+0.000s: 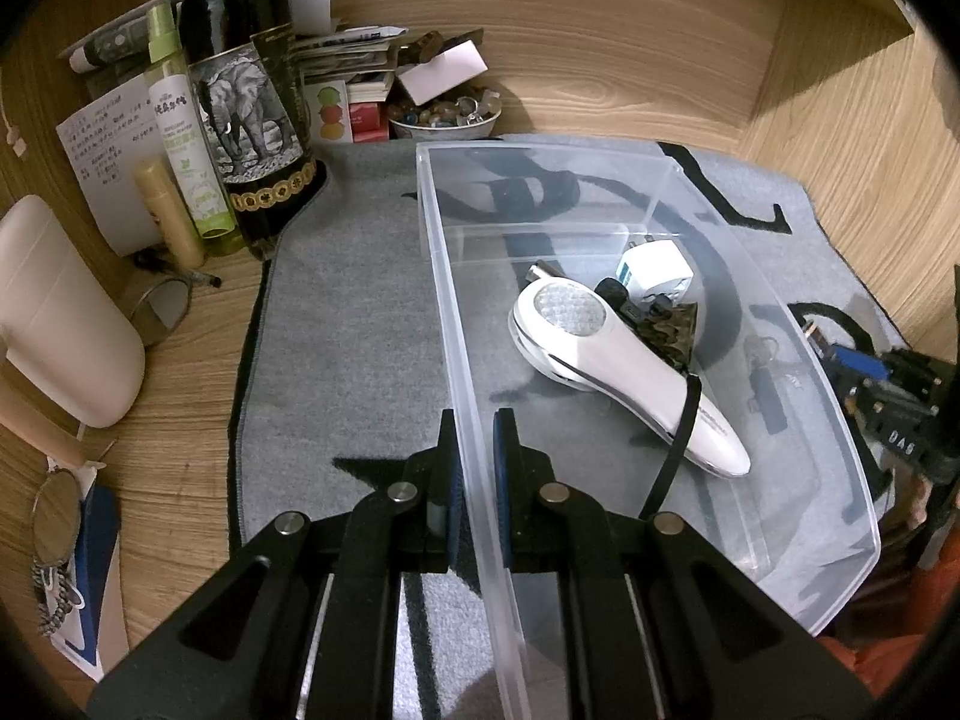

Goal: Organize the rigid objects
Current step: 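Grasp the black-and-gold rectangular box on the rug with the right gripper, then carry the black-and-gold box into the clear box and release it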

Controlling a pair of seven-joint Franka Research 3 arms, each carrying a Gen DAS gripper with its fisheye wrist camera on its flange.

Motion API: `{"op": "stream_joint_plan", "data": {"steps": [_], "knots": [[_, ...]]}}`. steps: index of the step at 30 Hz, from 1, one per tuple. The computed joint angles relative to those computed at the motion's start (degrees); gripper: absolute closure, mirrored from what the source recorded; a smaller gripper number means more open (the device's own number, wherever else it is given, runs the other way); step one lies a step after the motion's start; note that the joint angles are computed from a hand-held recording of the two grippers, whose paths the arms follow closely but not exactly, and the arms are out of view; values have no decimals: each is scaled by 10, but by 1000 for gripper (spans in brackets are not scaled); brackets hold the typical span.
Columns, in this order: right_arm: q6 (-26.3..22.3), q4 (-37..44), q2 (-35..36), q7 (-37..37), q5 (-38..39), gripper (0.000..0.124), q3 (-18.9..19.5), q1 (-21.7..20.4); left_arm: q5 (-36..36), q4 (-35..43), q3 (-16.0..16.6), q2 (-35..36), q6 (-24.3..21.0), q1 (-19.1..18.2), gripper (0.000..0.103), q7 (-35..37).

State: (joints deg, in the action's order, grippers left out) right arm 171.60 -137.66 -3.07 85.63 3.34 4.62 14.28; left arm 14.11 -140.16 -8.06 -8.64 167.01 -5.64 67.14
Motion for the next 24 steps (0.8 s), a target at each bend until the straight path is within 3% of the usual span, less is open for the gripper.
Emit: {"op": "stream_joint_plan", "data": {"steps": [9,18,24], "knots": [[32,36,7,-47,44,102,0,13,1,0,0,0,0,0,94,-1],[53,102,25,-274,278,102,11,63,-2,1,0,0,0,-1,94,2],[37,147,40,-378,367,102,29,79,-5,0,1,0,2,-2,94,4]]}}
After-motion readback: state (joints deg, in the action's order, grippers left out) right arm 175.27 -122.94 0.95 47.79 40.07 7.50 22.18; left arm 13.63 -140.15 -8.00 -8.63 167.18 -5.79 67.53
